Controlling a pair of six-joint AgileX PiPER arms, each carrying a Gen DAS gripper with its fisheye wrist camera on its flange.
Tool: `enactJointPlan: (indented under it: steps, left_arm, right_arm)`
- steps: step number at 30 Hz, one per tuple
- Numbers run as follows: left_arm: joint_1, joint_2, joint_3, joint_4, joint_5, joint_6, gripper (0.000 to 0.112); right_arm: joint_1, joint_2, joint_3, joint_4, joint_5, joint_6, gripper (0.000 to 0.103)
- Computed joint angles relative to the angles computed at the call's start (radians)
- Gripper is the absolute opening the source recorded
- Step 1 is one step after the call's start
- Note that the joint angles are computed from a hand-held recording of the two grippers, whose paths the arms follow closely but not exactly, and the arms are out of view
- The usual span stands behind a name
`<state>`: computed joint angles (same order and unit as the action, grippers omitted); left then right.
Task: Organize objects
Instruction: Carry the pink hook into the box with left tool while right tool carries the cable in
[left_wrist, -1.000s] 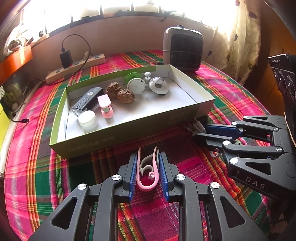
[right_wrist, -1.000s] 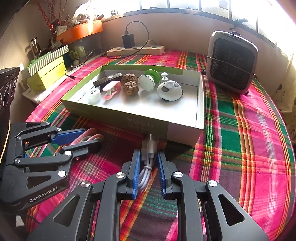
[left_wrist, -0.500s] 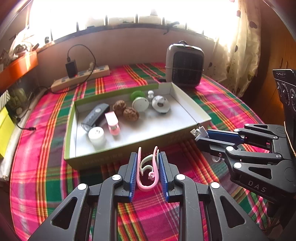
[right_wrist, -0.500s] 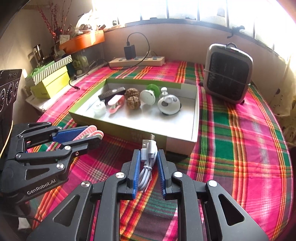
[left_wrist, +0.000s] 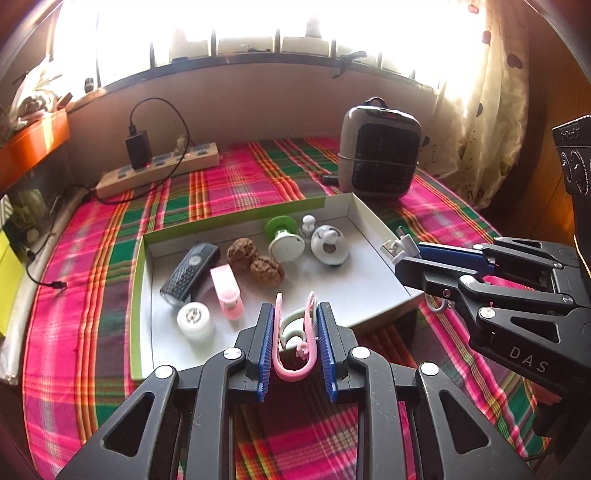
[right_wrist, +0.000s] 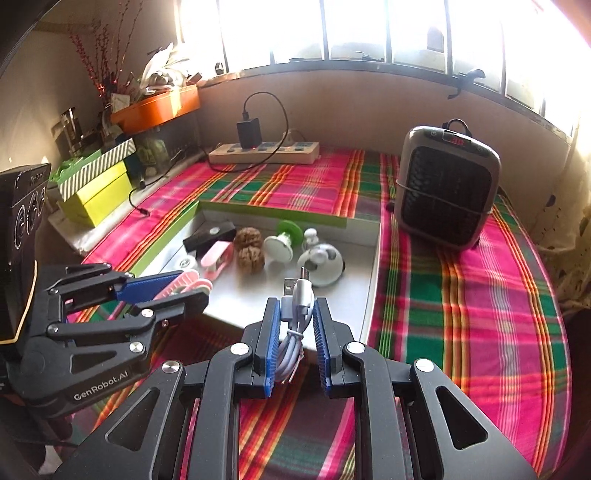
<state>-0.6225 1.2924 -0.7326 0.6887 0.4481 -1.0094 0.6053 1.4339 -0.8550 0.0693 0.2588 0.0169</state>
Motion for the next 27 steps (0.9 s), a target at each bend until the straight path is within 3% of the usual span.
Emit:
enactJointPlan:
  steps: [4,13,27]
  left_arm:
    - [0.025,0.04,-0.029,-0.021,-0.019,0.036,0.021]
    - [0.076,0.126,-0.071,-0.074,-0.054,0.099,0.021]
    - [0.095,0.197,-0.096,-0.135,-0.072,0.175,0.021]
  right_arm:
    - [-0.037,0.047,-0.048,0.209,0.016,-0.227,0.019]
    - [-0.084,0.156,-0.138,0.356,0.077,-0.397,0.019]
    - [-0.088,0.254,-0.206,0.305,0.122,-0.361,0.019]
